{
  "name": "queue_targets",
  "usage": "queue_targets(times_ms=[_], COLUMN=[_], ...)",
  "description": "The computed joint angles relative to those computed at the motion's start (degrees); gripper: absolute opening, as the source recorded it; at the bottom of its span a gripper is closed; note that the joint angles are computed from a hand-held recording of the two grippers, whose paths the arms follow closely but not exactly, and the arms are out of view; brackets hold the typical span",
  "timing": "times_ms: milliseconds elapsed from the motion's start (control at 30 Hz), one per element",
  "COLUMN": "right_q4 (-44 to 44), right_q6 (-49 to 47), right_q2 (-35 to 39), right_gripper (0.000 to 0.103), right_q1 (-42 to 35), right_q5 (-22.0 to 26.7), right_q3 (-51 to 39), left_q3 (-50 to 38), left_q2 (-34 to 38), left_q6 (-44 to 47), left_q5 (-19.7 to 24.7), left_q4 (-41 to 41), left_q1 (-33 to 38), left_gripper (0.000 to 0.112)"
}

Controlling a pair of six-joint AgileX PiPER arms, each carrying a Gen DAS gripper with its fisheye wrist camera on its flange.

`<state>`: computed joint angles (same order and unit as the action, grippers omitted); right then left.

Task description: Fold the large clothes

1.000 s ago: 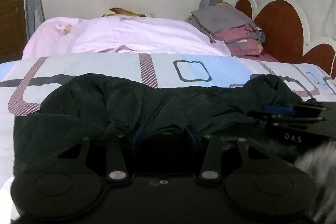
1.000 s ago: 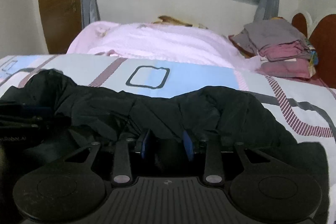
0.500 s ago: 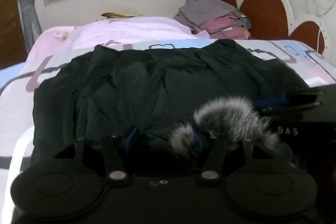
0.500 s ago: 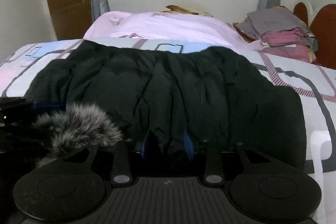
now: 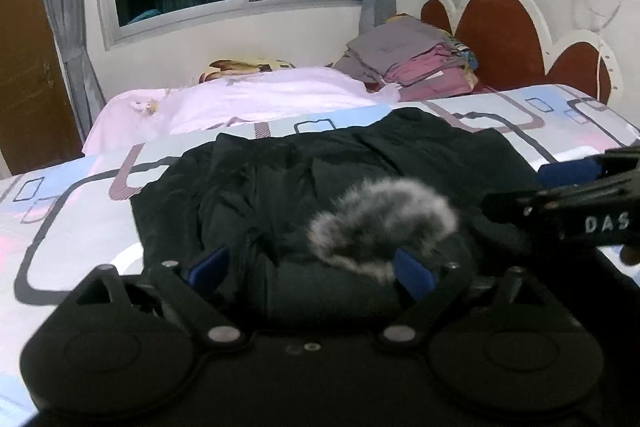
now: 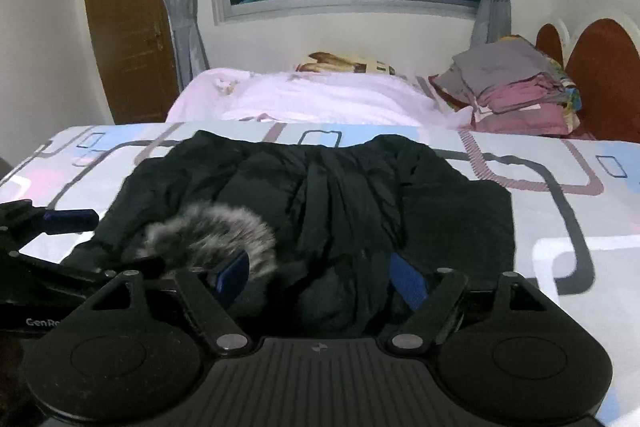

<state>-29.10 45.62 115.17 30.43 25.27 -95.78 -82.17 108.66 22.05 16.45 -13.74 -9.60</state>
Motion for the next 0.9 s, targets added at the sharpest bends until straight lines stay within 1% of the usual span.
queue_targets(times_ms=[100,133,200,267,300,367,400,433,500,567,633,667,700,733,800,833,900], right_q4=[-3.1,-6.0,-9.1,-15.3,-17.0,-19.0,-19.6,-20.7,-21.6,-19.7,-18.4,-16.1,-12.8,-10.6,-6.3,-5.5,-4.3], right_q6=[5.0,8.5,12.7,19.8,21.8,25.0,26.2,27.7,29.4,28.3,28.4,27.6,26.1,25.9,26.1,27.9,30.5], right_q2=[-5.8,-8.8,-13.7,-19.1,-21.6,-25.6,-27.6,-30.1,-34.7,-39.2,-43.8,-45.6,-47.2,-49.0,-52.8,-54.7,-57.9], right_gripper=[0.077,0.077,0.077,0.077,0.077,0.077,0.077,0.077,0.077,0.077,0.077,0.077,0.077,0.073,0.063,0.063,0.063], right_q1=[0.7,0.9,0.8,1.2,1.3,1.7,2.0,2.4,3.3,3.5,4.5,4.3,3.7,3.7,4.0,4.4,5.5], right_q5=[-1.5,-2.1,-2.5,-1.2,-1.1,0.0,0.6,1.1,2.5,2.6,4.3,4.1,3.5,3.4,2.4,1.7,2.1], right_q3=[7.4,11.4,17.6,24.0,26.9,31.6,33.8,36.7,42.2,47.9,54.1,56.8,59.2,61.6,66.1,68.2,70.9], left_q3=[6.5,8.6,13.5,18.2,20.1,24.4,26.8,29.4,33.8,36.5,39.4,40.8,42.0,42.6,42.8,42.6,42.7], left_q2=[-5.2,-6.8,-10.7,-14.3,-15.8,-19.1,-20.9,-22.7,-25.7,-27.5,-29.5,-30.5,-31.1,-31.4,-31.8,-31.9,-32.0], left_q6=[2.3,3.6,6.6,13.3,14.5,21.7,23.8,28.1,36.6,42.9,48.6,49.4,52.1,56.8,59.9,59.9,59.8], left_q5=[-1.3,-1.8,-2.6,-3.2,-3.4,-3.7,-3.8,-3.9,-2.7,1.2,5.4,6.4,8.2,12.3,19.1,21.8,26.2], left_q4=[-2.0,-3.0,-5.1,-10.8,-11.5,-17.7,-19.1,-22.7,-29.0,-32.3,-34.3,-33.2,-33.5,-36.2,-38.5,-38.7,-37.9], left_q1=[0.7,1.3,3.0,5.5,6.5,8.9,10.4,12.1,16.5,22.5,29.4,32.3,35.7,40.2,46.3,48.1,50.4], left_gripper=[0.089,0.089,0.090,0.090,0.090,0.090,0.090,0.090,0.090,0.089,0.088,0.085,0.085,0.086,0.082,0.078,0.068])
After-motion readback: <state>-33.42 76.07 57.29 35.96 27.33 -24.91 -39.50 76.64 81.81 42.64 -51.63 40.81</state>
